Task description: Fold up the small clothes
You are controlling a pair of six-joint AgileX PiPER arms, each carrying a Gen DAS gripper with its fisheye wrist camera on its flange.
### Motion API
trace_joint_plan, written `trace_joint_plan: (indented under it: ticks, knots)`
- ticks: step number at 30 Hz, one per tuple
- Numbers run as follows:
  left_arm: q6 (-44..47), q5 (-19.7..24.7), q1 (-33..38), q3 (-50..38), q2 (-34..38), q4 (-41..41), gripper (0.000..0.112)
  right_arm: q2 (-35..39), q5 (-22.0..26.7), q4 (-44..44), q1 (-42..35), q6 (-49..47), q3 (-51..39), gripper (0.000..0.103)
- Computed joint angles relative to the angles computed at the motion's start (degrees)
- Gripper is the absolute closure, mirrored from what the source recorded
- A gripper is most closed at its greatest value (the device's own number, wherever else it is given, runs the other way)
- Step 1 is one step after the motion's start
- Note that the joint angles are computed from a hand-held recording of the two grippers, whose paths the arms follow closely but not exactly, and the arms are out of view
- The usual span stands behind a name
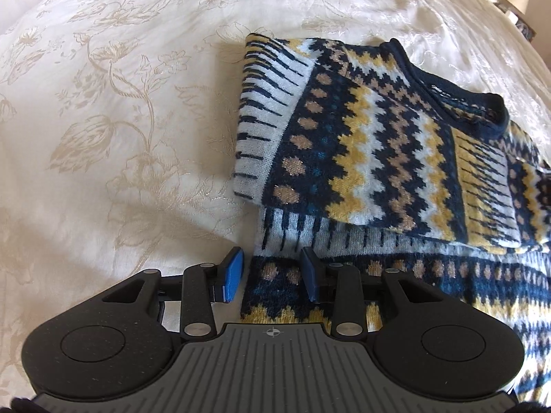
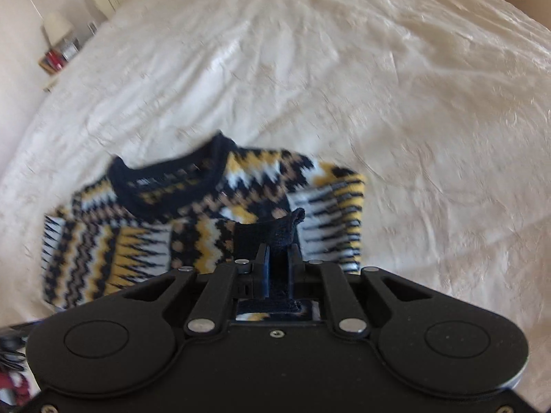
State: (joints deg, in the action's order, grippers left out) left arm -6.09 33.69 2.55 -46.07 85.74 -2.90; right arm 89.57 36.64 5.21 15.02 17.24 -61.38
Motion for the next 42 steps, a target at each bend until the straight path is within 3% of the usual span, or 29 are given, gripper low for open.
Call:
trace_joint_plan:
  ticks: [5, 9, 13, 20, 31, 35, 38, 42]
  knots:
    - [2.6, 2.5, -0.9, -0.1, -5.8, 0.2, 0.077, 0.1, -0.4, -3.5, 2.2, 3.2, 1.3, 0.086]
    - [4.6, 1.8, -1.7, -2.0, -8.2, -1.5, 0.077, 0.7, -0.3, -6.0, 3.1, 3.6, 1.6, 0.086]
    - [4.2, -0.2, -1.8, -6.0, -3.9, -3.7, 0.077, 1.8, -0.5, -7.3, 3.4, 4.4, 1.7, 0.085]
    - [0.2, -1.1, -1.3, -9.8, 6.7, 0.4, 0.077, 4.6, 0.7, -10.7, 3.3, 6.9, 0.8, 0.083]
    - [-1.2, -4.9, -2.9, -6.7, 6.5, 5.7, 0.074, 7.4, -0.1, -12.1, 2.8, 8.1, 1.1, 0.083]
    - [4.3, -4.7, -0.7, -6.4, 4.6, -0.8, 0.070, 6.4, -0.5, -12.6, 2.6, 8.9, 2.0, 0.066]
    - [1.1, -6.8, -0.4, -6.6, 1.9, 2.0, 0.070, 3.7, -0.3, -13.7, 3.1, 10.8, 3.0, 0.042]
    - [1.1, -4.3, 0.8, -12.2, 5.7, 3.4, 0.070, -0.3, -1.5, -17.5, 4.8, 15.1, 4.9, 0.039]
